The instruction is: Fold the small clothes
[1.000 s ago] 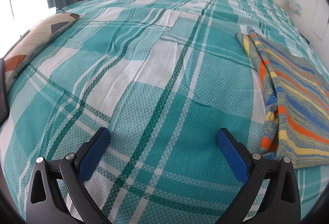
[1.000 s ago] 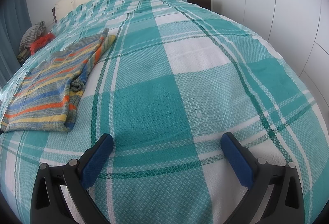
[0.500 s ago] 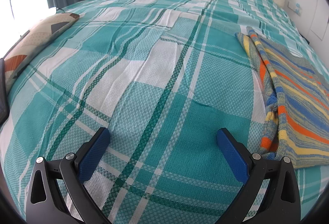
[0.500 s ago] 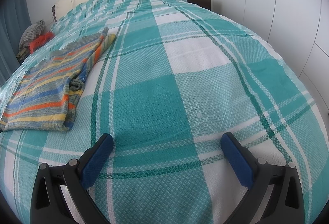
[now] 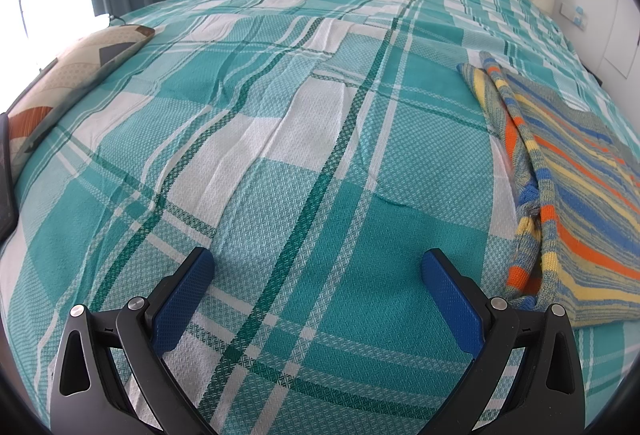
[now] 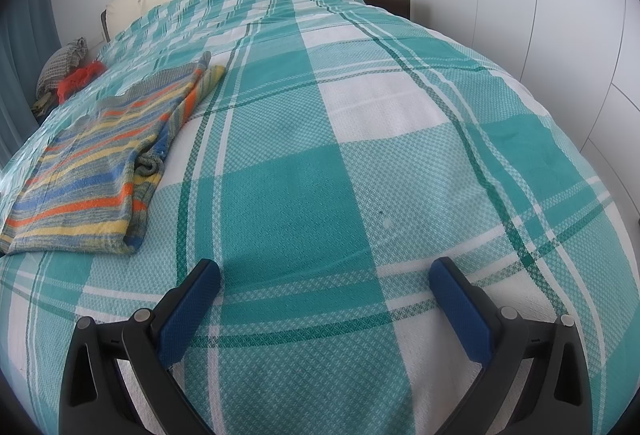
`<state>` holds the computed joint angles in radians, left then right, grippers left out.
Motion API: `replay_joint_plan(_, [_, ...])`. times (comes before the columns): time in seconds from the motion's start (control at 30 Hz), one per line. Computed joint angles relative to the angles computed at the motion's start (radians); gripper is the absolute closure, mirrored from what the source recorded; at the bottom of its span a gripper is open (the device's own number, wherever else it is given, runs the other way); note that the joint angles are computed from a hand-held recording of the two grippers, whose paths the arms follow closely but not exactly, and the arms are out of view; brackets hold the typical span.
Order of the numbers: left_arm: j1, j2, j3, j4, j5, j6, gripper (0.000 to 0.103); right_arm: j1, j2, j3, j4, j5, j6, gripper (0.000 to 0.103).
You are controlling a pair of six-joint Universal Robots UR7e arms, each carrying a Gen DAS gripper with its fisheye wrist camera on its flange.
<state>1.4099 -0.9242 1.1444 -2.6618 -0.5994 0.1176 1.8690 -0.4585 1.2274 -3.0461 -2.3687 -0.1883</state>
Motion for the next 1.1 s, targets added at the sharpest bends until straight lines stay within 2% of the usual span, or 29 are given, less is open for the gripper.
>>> replay_joint_plan(1.1, [0.000, 0.001, 0.000, -0.001, 0.000, 0.000, 0.000, 0.002, 0.003, -0.004, 0.003, -0.007, -0.003, 0.000])
